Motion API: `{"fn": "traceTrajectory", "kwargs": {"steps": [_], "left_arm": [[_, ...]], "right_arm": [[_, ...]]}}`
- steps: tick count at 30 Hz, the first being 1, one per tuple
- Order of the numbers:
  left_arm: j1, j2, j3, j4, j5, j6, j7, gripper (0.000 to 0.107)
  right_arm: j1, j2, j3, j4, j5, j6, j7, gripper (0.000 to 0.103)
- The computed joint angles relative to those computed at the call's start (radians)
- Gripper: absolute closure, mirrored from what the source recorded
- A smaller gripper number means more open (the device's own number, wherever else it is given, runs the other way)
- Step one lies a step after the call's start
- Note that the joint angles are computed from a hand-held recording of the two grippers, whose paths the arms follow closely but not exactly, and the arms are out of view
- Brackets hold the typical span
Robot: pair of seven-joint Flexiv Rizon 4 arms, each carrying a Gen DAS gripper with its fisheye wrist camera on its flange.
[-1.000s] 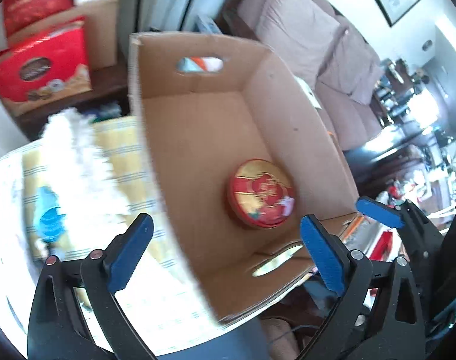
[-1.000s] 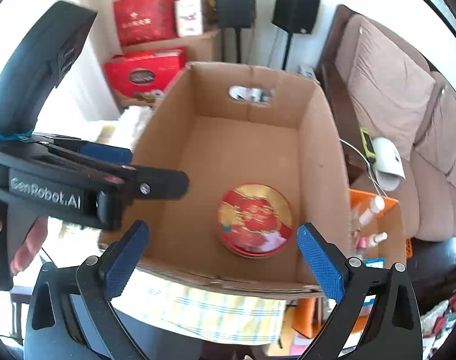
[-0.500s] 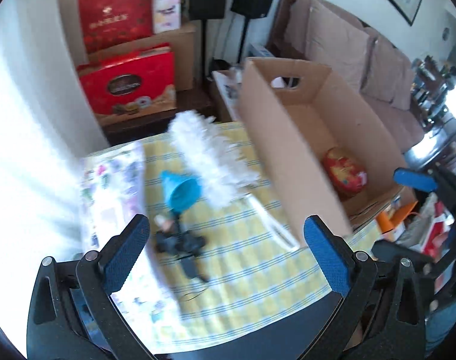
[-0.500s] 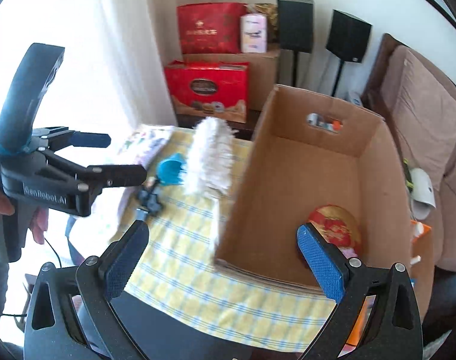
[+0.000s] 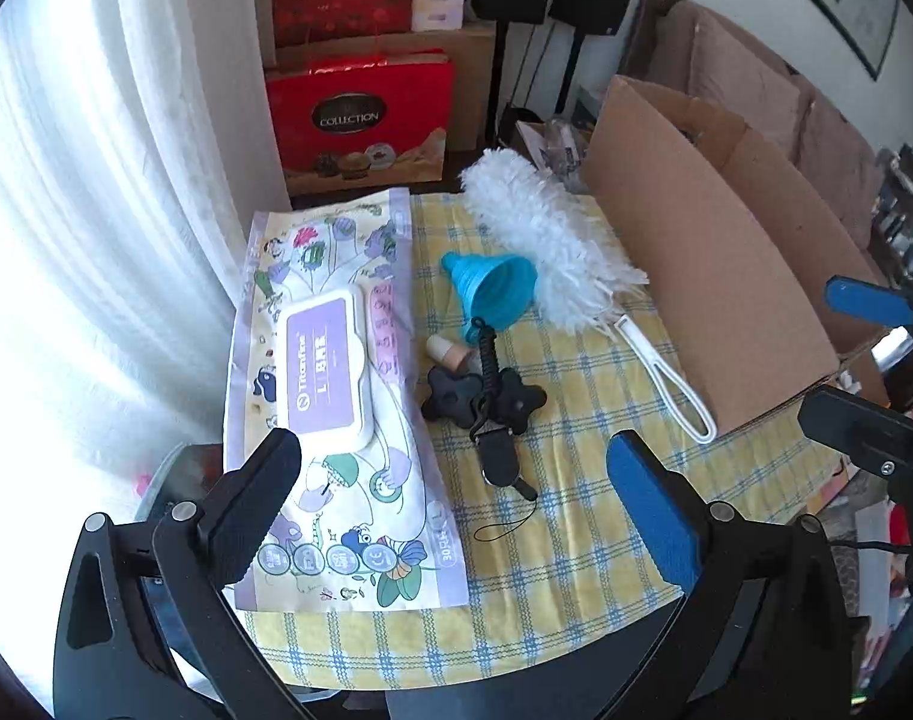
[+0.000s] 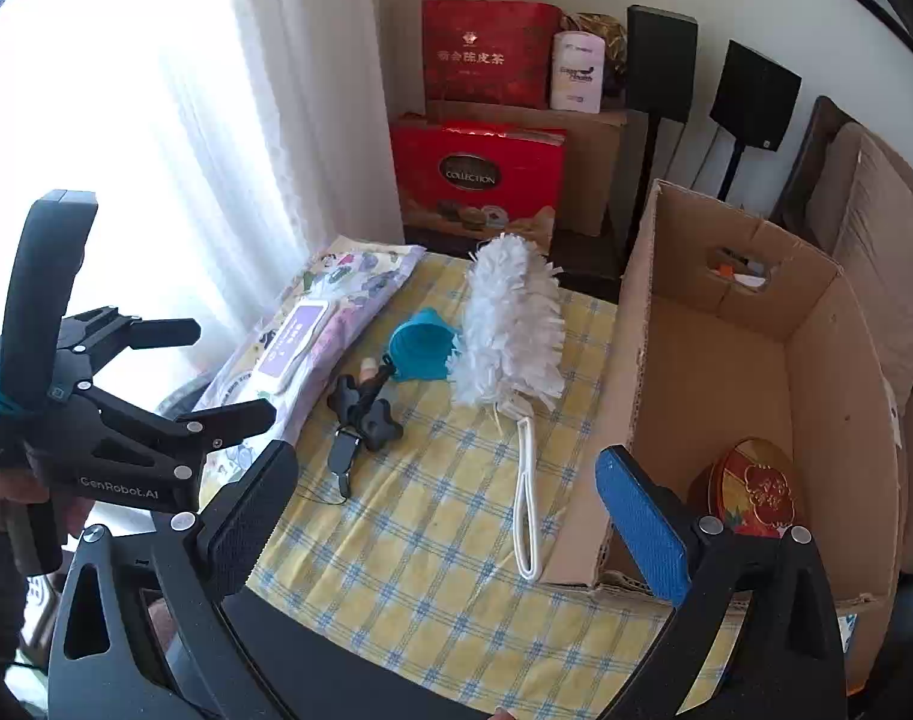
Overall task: Organize objects
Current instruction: 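Withdraw the left tool from the box back over the table, then grasp the black lanyard with the left tool while the right tool approaches the blue funnel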
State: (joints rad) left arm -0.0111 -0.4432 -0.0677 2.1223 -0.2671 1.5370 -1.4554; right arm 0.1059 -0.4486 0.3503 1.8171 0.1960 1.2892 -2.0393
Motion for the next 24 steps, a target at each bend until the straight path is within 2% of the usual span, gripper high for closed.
{"fn": "traceTrajectory", "kwargs": {"steps": [3, 10, 12, 14, 17, 19, 21, 24], "left_arm": [[0.056, -0.019, -0.064, 0.037, -0.024, 0.059, 0.012, 0.009], [0.088, -0.087, -0.111, 0.049, 0.005, 0.15, -0.014, 0.014], [0.102, -0.112, -0.132, 0.043, 0.016, 0.16, -0.024, 0.02], [0.093, -0.136, -0.129, 0.03, 0.025, 0.16, -0.035, 0.026], [0.074, -0.164, -0.117, 0.005, 0.033, 0.141, -0.045, 0.031], [0.064, -0.177, -0.109, -0.007, 0.038, 0.146, -0.05, 0.035], [0.053, -0.188, -0.1, -0.017, 0.044, 0.157, -0.056, 0.037], [0.043, -0.205, -0.091, -0.037, 0.049, 0.155, -0.059, 0.042]], "right_arm": [[-0.001, -0.03, 0.012, -0.014, 0.016, -0.016, 0.003, 0.003], [0.008, -0.09, 0.021, -0.033, 0.019, 0.015, 0.032, 0.003], [0.015, -0.103, 0.017, -0.038, 0.018, 0.021, 0.048, 0.003], [0.092, -0.101, -0.068, 0.002, -0.059, 0.095, 0.119, 0.006], [0.139, -0.108, -0.125, 0.023, -0.129, 0.141, 0.194, 0.008], [0.134, -0.112, -0.121, 0.028, -0.159, 0.165, 0.21, 0.013], [0.111, -0.117, -0.098, 0.023, -0.175, 0.169, 0.225, 0.023], [0.108, -0.115, -0.099, 0.036, -0.212, 0.216, 0.258, 0.023]]}}
